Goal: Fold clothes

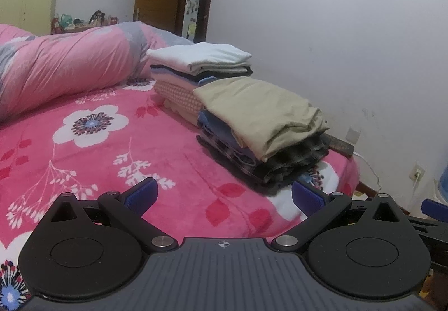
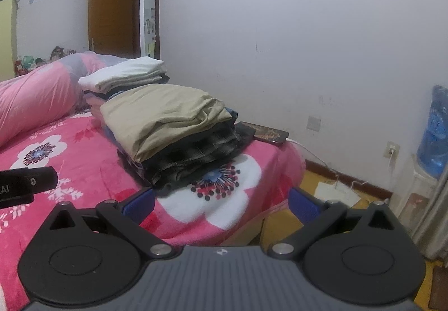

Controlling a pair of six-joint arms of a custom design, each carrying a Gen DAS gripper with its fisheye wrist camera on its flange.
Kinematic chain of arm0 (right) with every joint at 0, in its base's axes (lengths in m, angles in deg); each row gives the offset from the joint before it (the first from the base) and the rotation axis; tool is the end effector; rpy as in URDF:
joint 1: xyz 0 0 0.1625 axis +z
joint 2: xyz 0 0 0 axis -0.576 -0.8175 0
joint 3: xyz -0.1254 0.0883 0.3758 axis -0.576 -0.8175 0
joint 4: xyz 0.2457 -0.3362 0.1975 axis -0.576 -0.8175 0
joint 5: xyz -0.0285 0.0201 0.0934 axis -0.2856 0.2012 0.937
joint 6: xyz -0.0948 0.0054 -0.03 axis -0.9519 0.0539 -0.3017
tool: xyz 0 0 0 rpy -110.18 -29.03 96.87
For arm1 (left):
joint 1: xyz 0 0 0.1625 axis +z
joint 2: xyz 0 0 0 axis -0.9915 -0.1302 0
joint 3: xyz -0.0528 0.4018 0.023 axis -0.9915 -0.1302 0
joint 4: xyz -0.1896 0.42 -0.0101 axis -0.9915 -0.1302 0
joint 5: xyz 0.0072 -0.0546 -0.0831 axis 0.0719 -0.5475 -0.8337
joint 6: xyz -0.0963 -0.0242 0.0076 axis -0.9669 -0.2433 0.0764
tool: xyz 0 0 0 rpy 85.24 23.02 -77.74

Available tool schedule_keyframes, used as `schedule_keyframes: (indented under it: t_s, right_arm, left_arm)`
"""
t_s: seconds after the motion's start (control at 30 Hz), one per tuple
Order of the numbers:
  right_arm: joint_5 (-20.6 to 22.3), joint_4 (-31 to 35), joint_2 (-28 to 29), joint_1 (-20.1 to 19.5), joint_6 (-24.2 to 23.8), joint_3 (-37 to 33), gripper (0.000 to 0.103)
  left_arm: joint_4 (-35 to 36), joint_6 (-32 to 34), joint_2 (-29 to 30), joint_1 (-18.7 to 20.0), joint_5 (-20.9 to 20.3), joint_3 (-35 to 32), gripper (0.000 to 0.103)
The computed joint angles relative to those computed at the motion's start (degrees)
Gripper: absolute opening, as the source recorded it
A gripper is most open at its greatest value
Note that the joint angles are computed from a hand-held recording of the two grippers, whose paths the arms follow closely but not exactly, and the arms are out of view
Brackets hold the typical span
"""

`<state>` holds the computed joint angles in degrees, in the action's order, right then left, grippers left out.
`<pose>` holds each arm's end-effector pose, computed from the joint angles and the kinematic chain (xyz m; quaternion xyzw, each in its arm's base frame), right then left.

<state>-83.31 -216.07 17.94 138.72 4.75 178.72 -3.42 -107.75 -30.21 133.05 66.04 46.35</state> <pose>0.2033 -0.6141 0.2691 -0.0134 -0.7108 0.5511 0.4369 -0.3307 -0.6941 0.1240 0.3238 0.8377 -0.4029 0.1765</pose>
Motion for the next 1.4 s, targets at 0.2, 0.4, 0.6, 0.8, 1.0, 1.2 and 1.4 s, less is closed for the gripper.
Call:
schedule_keyframes:
  t_s: [0.2, 0.4, 0.6, 0.8, 1.0, 1.2, 1.4]
  right_arm:
    - [0.22, 1.34, 0.02, -0.21, 0.15, 0.24, 0.103]
    - [0.26, 1.88, 0.11, -0.10, 0.17, 0.35, 0.103]
    - [0.12, 2.46, 0.06, -0.09, 0.73, 0.50, 0.103]
    - [0.19, 4.70, -0.62, -0.01, 2.87, 1.34, 0.103]
    - [0.28, 6.75, -1.49, 0.15, 4.75, 2.16, 0.103]
    - [-0.61, 4.77, -0.89, 0.42, 2.10, 1.53, 0.103]
    - [-1.40, 3.38, -0.35, 0.53, -0.01, 0.82, 0.103]
  left_arm:
    - [-0.21, 1.83, -0.14, -0.10, 1.02, 0.73, 0.103]
    - [-0.32, 3.08, -0.22, -0.20, 1.13, 0.95, 0.103]
    - [-0.10, 2.58, -0.22, -0.24, 1.04, 0.84, 0.103]
    - [-0.05, 2.39, -0.34, -0.30, 0.72, 1.01, 0.103]
    - [0.94, 1.47, -0.27, -0.23, 1.08, 0.61, 0.103]
    - [2.72, 0.39, 0.47, -0.22, 1.50, -0.45, 0.103]
    - [3.05, 0.45, 0.69, -0.33, 1.28, -0.55, 0.103]
